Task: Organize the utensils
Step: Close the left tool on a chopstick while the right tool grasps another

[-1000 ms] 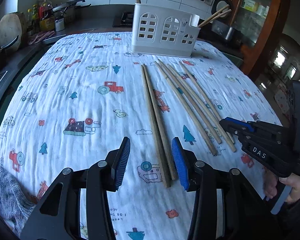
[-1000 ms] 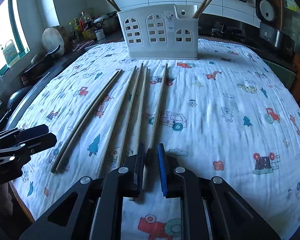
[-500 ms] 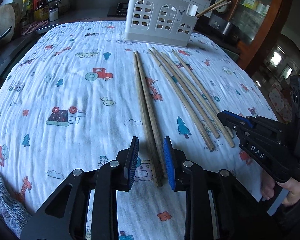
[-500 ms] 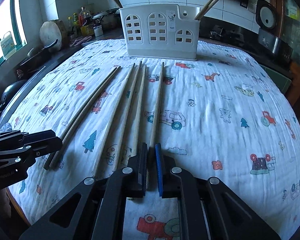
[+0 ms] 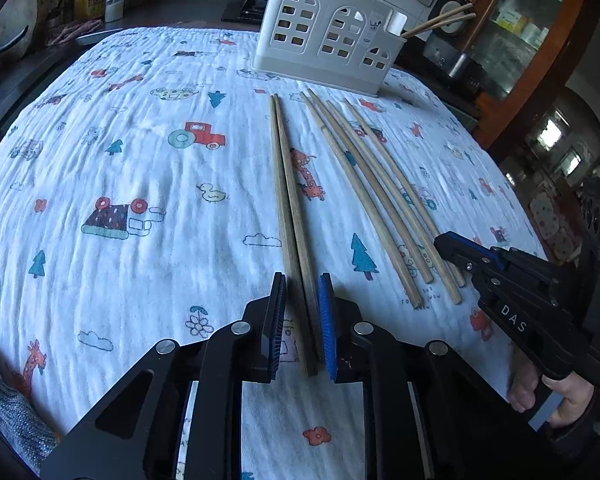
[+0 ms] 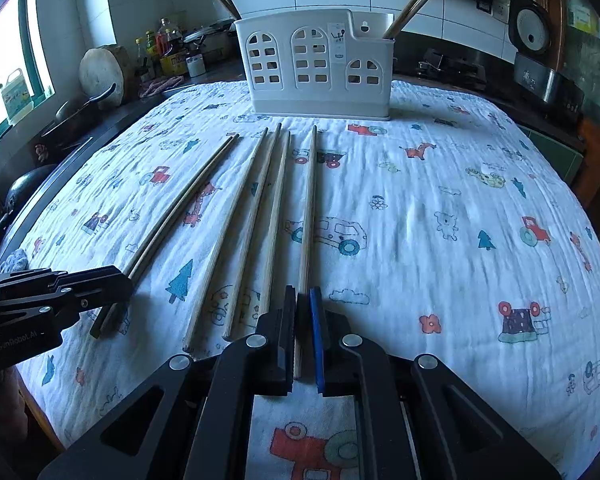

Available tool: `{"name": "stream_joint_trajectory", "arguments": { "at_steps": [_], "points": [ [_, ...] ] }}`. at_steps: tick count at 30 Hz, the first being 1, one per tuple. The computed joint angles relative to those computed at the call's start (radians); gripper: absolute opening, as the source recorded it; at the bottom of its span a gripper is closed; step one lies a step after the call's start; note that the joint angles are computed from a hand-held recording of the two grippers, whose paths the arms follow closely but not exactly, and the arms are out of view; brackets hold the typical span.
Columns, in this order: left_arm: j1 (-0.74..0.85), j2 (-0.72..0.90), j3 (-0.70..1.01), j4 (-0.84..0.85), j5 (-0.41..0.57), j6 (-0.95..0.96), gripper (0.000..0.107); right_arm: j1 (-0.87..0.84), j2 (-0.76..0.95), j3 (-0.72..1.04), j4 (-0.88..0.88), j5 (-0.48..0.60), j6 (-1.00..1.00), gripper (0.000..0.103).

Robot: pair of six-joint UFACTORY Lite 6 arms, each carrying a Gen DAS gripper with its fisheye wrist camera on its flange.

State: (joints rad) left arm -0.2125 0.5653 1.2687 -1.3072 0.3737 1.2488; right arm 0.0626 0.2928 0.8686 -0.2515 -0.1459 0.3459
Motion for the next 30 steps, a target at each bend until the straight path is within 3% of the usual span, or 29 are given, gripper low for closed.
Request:
{"name": "stream_joint_trajectory", "arguments": {
  "at_steps": [9, 21, 25, 28, 30],
  "points": [
    [0.014, -0.01, -0.012, 0.0, 0.027, -0.009, 0.014, -0.009, -0.01, -0.01, -0.091, -0.004, 0.09, 0.007],
    [0.021, 0.007, 0.006, 0.033, 0.023, -0.046, 0.014, -0.007, -0.01, -0.014, -0.053, -0.011, 0.047, 0.007],
    [-0.007, -0.002, -0.002, 0.072, -0.036, -0.089, 0.011, -0.005, -0.02, -0.027, 0.009, -0.009, -0.019, 0.007],
    [-0.079, -0.017, -0.008, 0.261, -0.158, -0.269, 0.01, 0.011, -0.024, -0.037, 0.192, -0.014, -0.204, 0.007],
    [-0.101, -0.013, 0.003, 0.395, -0.187, -0.409, 0.01, 0.02, -0.023, -0.04, 0.28, -0.022, -0.284, 0.007]
  ]
}}
